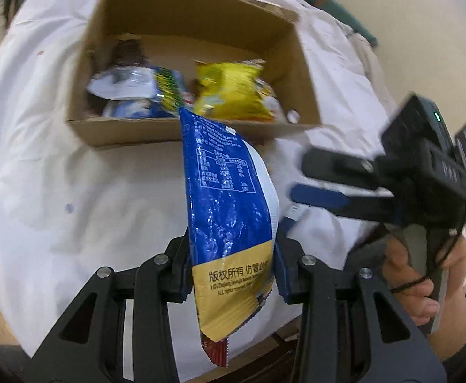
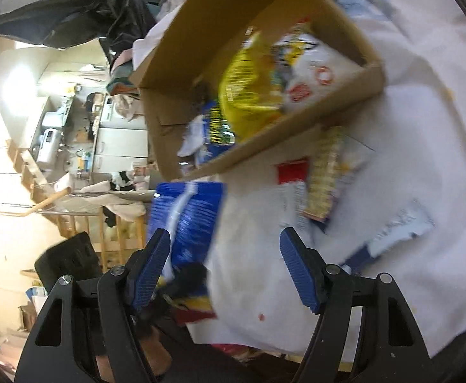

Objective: Organize snacks
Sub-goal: 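Hand the blue-and-yellow bag to the right tool while the left tool grasps a white-red bar, then lower the white-red bar into the box with the left tool while the right tool releases the blue bag there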

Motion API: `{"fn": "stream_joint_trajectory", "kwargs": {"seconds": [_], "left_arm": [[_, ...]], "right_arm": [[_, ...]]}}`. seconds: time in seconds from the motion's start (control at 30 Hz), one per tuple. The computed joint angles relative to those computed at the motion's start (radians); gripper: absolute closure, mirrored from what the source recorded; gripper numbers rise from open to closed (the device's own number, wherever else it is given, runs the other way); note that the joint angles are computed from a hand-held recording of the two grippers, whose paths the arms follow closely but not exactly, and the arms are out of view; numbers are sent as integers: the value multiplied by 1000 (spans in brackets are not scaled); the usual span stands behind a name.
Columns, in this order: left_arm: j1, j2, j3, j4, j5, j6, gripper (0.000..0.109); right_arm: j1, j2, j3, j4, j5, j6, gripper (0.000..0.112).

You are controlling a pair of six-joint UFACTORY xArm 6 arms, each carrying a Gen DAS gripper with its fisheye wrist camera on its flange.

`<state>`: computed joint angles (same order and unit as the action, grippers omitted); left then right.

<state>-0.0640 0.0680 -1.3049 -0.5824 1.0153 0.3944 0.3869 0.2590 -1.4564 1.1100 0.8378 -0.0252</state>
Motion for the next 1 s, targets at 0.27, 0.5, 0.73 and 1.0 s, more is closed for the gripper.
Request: {"fn": "stream_joint_trajectory", "kwargs": {"seconds": [0.27, 0.5, 0.73, 1.0], "left_arm": [[-33, 37, -14, 104, 10, -22, 69], [-25, 145, -86, 321, 63, -232, 50], [-12, 153, -80, 362, 64, -252, 48], [-56, 145, -43, 463, 16, -228, 82]], "right_arm": [[49, 131, -187, -237, 74, 72, 68], [102, 218, -277, -363, 46, 110, 86], [89, 136, -182, -394, -64, 121, 93], [69, 24, -58, -385, -128, 91, 94]]}}
